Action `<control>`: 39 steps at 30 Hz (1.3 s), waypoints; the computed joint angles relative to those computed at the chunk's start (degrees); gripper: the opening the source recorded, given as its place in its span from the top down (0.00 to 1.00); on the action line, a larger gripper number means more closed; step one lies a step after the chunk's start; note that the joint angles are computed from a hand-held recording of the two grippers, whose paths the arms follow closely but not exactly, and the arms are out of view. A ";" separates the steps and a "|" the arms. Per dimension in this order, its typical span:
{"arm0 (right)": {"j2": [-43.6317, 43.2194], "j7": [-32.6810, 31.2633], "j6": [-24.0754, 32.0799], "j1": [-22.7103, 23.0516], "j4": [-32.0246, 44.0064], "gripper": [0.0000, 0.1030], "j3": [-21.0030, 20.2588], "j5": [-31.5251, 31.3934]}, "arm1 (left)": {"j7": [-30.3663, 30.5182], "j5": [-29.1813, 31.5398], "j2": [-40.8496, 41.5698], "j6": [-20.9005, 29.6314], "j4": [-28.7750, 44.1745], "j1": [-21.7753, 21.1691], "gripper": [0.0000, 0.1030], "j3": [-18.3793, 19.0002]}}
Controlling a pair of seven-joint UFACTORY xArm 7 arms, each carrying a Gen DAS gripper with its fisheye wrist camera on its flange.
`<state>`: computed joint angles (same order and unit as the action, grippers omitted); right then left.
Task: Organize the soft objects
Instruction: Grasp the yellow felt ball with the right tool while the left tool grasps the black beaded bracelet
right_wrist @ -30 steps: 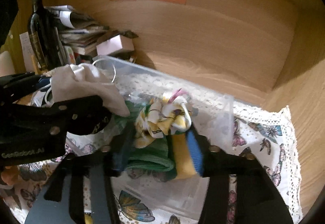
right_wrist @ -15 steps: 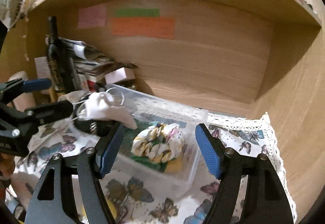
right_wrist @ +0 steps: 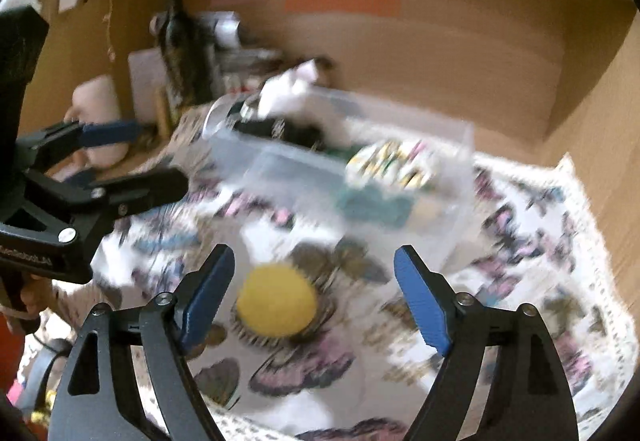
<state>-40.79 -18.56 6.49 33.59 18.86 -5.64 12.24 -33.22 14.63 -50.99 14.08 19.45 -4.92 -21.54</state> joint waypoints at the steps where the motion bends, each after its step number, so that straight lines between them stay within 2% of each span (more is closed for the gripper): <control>1: 0.34 -0.29 0.54 0.82 -0.12 0.26 -0.53 0.17 | -0.06 0.05 -0.12 0.23 -0.25 -0.16 0.03 -0.25; 4: 1.83 -1.17 2.94 1.90 0.50 0.41 -0.96 0.67 | 0.72 -1.03 0.42 1.00 -1.11 -3.14 0.22 1.35; 6: 2.79 -1.63 4.21 1.75 0.87 0.52 -0.49 1.15 | 2.11 -2.61 1.49 1.42 -1.49 -6.27 0.25 3.88; 7: 2.91 -2.23 4.55 2.04 0.89 0.53 -0.69 1.58 | 2.28 -3.14 1.63 1.44 -1.70 -6.88 0.28 4.21; 8: 2.62 -2.76 4.64 2.34 0.67 0.60 -0.88 2.16 | 2.44 -3.59 2.03 1.50 -1.74 -7.31 0.34 4.45; 14: -1.39 -2.49 2.59 1.02 -1.16 0.61 -0.27 3.69 | 5.76 -7.33 6.66 2.73 -0.22 -12.02 0.55 8.15; 18: -4.65 -1.42 2.14 -1.22 -2.17 0.61 -0.34 2.84 | 8.63 -9.89 9.84 2.44 1.54 -14.64 0.57 10.32; 19: -5.42 -1.45 2.26 -1.76 -2.40 0.61 -0.74 2.53 | 9.51 -10.52 10.99 2.53 2.27 -15.39 0.61 10.74; 22: -6.83 -1.37 2.53 -2.61 -2.78 0.61 -1.86 2.12 | 12.03 -11.94 14.66 3.74 4.81 -16.75 0.71 11.31; 27: -8.52 -2.41 2.94 -2.90 -3.55 0.61 -3.71 2.06 | 14.70 -13.83 20.50 6.01 8.16 -17.53 0.80 11.26; 28: -8.66 -2.63 3.01 -2.85 -3.61 0.61 -4.06 2.12 | 14.24 -13.22 21.02 5.57 8.29 -16.59 0.84 10.18; 29: -8.60 -2.89 2.95 -2.80 -3.62 0.61 -4.43 2.19 | 13.89 -12.62 21.04 5.44 8.34 -15.93 0.94 9.35; 33: -8.13 -2.95 2.03 -2.72 -3.52 0.61 -4.72 2.53 | 13.83 -12.69 20.82 6.57 9.02 -15.85 0.95 9.28; 39: -7.27 -3.08 0.32 -2.93 -2.29 0.61 -5.01 2.32 | 11.06 -11.15 16.39 4.65 7.97 -13.28 0.95 7.92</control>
